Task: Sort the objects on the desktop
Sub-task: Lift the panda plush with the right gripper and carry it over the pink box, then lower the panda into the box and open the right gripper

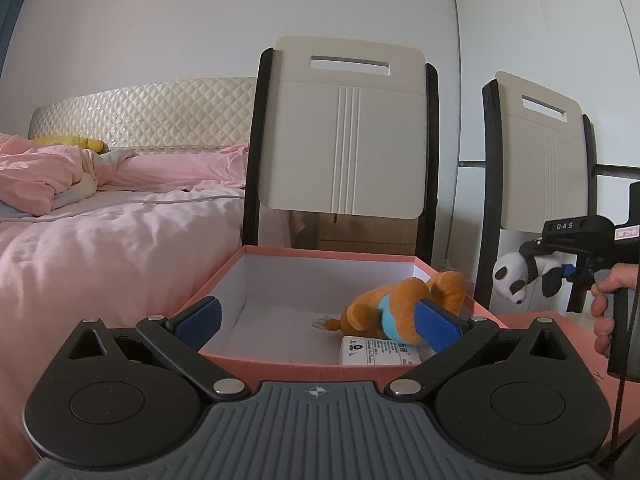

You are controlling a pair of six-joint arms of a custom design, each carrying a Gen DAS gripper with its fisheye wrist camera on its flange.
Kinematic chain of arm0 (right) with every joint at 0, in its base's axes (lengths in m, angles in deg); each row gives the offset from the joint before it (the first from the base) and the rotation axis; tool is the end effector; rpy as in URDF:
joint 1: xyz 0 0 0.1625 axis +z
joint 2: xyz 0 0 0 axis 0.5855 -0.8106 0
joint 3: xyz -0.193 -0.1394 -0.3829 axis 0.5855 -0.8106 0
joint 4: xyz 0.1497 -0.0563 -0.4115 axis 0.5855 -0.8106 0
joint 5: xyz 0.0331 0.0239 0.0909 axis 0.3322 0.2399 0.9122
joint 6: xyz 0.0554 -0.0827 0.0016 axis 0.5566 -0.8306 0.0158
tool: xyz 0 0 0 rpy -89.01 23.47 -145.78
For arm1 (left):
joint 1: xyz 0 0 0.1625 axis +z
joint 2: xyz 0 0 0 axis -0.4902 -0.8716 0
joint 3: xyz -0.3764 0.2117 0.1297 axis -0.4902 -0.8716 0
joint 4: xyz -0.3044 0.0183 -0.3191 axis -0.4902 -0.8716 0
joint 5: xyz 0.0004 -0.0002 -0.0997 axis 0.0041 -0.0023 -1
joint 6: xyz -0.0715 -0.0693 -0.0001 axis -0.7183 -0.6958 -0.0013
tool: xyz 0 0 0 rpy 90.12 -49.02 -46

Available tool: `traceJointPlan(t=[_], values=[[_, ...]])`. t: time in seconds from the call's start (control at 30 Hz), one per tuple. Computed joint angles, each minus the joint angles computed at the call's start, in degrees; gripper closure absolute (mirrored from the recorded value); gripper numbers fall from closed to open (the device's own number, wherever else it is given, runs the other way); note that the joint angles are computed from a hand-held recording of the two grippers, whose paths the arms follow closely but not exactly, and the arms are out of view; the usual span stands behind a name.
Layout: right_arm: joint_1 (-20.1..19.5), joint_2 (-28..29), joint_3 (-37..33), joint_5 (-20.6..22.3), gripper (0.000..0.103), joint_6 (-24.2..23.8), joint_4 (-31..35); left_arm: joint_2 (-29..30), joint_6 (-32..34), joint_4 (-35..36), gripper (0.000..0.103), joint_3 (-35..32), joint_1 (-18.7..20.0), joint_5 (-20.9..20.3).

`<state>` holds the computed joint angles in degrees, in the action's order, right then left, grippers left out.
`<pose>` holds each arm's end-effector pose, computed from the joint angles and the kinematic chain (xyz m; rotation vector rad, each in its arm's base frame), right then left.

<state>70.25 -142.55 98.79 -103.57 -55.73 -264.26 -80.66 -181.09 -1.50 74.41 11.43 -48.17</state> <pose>0.2117 -0.3509 0.2964 0.3236 -2.5226 1.5501 -0.2676 -0.1426 0.2167 0.4632 1.8700 -1.5979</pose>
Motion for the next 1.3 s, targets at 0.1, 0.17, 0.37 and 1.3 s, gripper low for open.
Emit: traceJointPlan(t=[0.1, 0.17, 0.37, 1.3], values=[[1.15, 0.01, 0.09, -0.19, 0.052, -0.71, -1.2, 0.05, -0.06, 0.23, 0.0, -0.09, 0.05, 0.05], [2.32, 0.33, 0.0, -0.6, 0.051, -1.6, -2.36, 0.12, -0.46, 0.72, 0.0, -0.25, 0.11, 0.06], [6.55, 1.93, -0.79, 1.34, 0.051, -1.48, -4.54, 0.56, -2.4, 2.89, 0.0, -0.87, 0.17, -0.16], [15.2, 17.04, -7.5, 7.56, 0.05, -2.28, 13.41, -1.87, -13.21, 16.43, 0.0, -3.49, -0.68, -4.66]])
